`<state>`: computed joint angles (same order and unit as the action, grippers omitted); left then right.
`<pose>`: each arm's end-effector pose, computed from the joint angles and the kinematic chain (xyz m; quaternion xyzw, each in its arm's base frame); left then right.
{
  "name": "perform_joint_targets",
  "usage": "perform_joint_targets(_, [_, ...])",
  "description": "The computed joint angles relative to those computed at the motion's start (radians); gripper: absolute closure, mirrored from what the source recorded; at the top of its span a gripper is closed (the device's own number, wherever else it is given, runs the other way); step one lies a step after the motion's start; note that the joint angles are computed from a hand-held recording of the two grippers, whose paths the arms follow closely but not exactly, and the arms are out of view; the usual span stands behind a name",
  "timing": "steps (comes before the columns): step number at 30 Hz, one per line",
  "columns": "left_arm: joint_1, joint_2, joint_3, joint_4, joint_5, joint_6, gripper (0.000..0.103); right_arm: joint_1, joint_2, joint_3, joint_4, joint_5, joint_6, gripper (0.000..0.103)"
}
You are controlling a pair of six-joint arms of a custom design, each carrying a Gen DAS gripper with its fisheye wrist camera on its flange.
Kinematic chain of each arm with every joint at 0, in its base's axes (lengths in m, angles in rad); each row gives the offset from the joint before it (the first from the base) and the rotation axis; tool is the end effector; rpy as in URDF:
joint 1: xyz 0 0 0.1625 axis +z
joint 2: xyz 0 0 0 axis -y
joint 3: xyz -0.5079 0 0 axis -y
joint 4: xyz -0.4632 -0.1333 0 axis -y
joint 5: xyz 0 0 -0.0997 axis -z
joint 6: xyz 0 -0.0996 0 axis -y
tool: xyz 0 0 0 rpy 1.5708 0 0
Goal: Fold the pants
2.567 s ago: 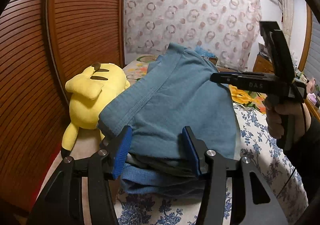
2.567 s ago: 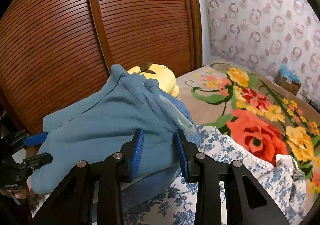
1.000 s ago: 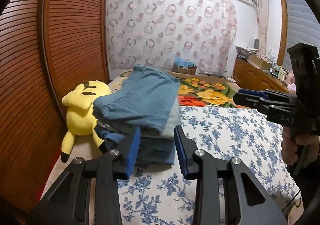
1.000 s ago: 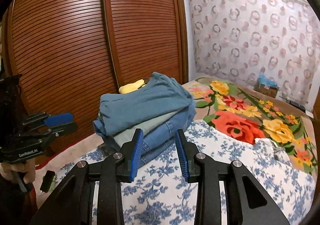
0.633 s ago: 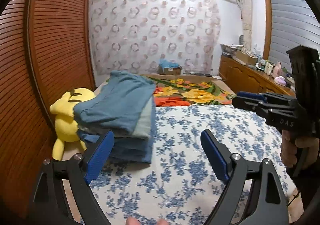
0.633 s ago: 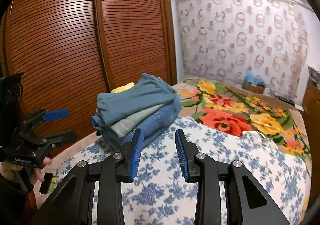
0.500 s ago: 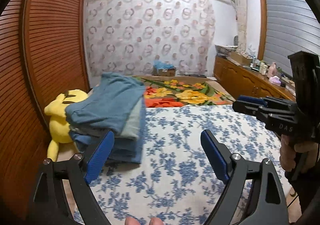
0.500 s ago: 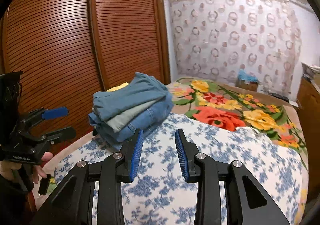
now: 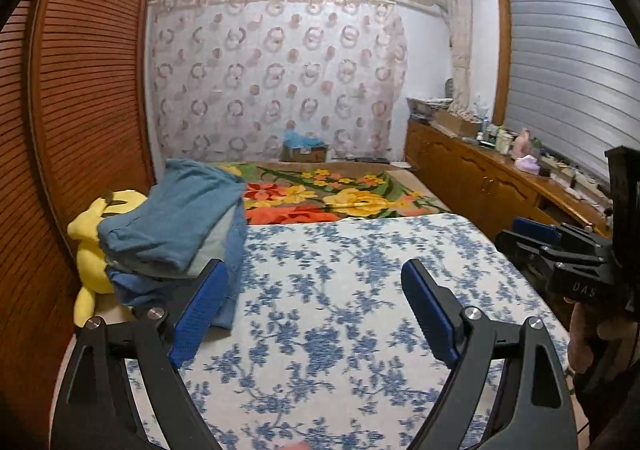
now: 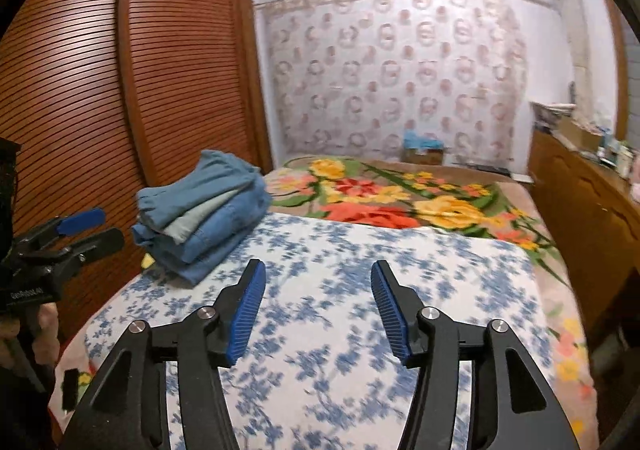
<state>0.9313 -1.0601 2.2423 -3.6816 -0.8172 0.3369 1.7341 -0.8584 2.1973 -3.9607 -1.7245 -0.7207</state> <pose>-0.1616 -0.5548 0.2133 0.2444 0.8116 -0.4612 0.2625 0.2097 -0.5466 0.1337 0.3341 -0.7961 0.4626 0.2015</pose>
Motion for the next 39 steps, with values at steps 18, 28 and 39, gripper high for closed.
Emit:
perform_joint_targets(18, [-0.091, 0.020, 0.025, -0.050, 0.086, 0.006, 0.014, 0.065, 0.031, 0.123, -0.319, -0.101, 0.054, 0.038])
perform_joint_targets(28, [-0.096, 0.022, 0.029, -0.053, 0.095, -0.004, 0.014, 0.048, 0.034, 0.115, -0.311, -0.091, 0.057, 0.037])
perform_joint_targets(39, [-0.095, 0.020, 0.029, -0.052, 0.094, -0.001, 0.014, 0.034, 0.017, 0.114, -0.290, -0.072, 0.054, 0.037])
